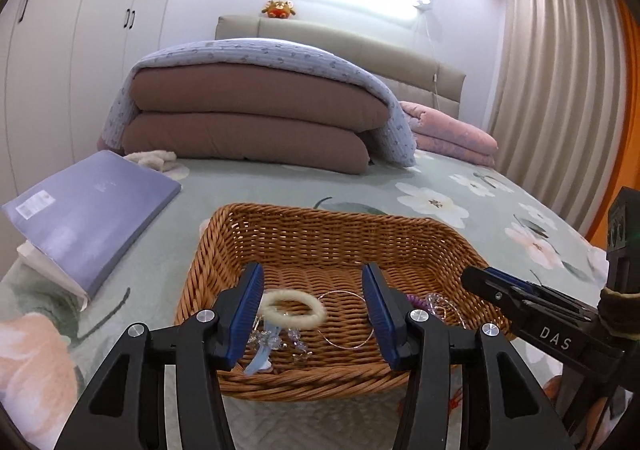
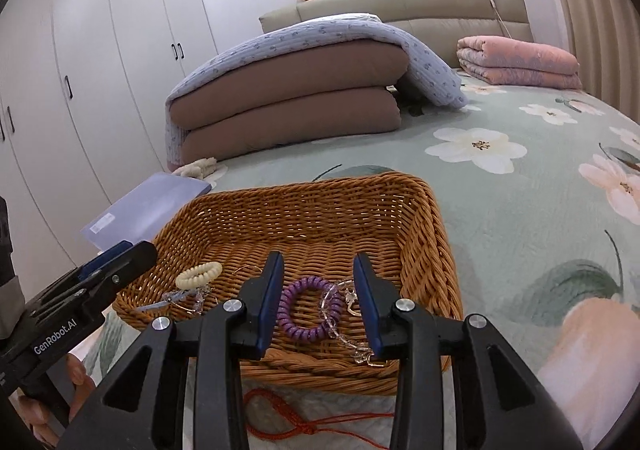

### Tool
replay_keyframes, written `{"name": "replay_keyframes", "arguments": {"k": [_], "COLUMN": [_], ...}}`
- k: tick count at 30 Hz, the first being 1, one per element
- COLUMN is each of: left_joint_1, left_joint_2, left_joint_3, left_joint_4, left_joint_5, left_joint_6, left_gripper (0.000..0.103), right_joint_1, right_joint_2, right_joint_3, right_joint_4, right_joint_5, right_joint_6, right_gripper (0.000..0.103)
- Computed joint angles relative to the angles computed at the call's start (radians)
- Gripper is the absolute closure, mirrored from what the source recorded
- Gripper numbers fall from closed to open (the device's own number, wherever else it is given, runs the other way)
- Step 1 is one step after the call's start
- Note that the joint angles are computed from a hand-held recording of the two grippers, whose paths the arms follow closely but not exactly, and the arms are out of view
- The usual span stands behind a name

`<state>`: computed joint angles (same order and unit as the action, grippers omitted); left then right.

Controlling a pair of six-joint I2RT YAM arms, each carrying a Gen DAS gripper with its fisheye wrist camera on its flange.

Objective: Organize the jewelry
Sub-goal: 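Open both tools to drop the coil and pendant into the basket, then move both open tools back to the remaining jewelry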

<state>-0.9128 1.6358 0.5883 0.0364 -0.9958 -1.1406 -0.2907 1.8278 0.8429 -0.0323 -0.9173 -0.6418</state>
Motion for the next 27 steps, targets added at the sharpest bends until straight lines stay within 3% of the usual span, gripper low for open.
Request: {"name": "replay_keyframes", "arguments": {"k": [12,19,23,25,27], "left_joint_1": [-0.067,-0.136,-0.218,-0.26,-0.276], "left_joint_2": [-0.015,-0.042,-0.048,-0.02,0.002], "left_joint_3": [0.009,0.003,-0.002,-0.001,-0.006], "left_joint_4": [-0.031,-0.044,-0.066,-0.069,-0.05], "left_joint_5": [-0.047,-0.058,-0.012,0.028,0.088], "left_joint_6": [0.003,-0.017,-0.082,-0.121,-0.139], "left_gripper": [0.051,0.051,0.051,0.051,0.051], "right_joint_1": [-0.015,-0.097,-0.232,-0.314,-0.368], "right_joint_2": [-0.012,-0.113,-0.174,-0.147,-0.113], "right_joint_3": [-0.006,-0.112,-0.147,-0.109,-0.085], "right_joint_4": [-0.014,0.064,-0.089,-0.311,-0.449], "right_joint_5": [-0.02,-0.067,-0.13,-0.156,-0.153], "right_joint_6": [-0.013,-0.015,-0.207,-0.442,-0.611], "right_gripper": [0.064,0.064,0.064,0.064,0.064]}}
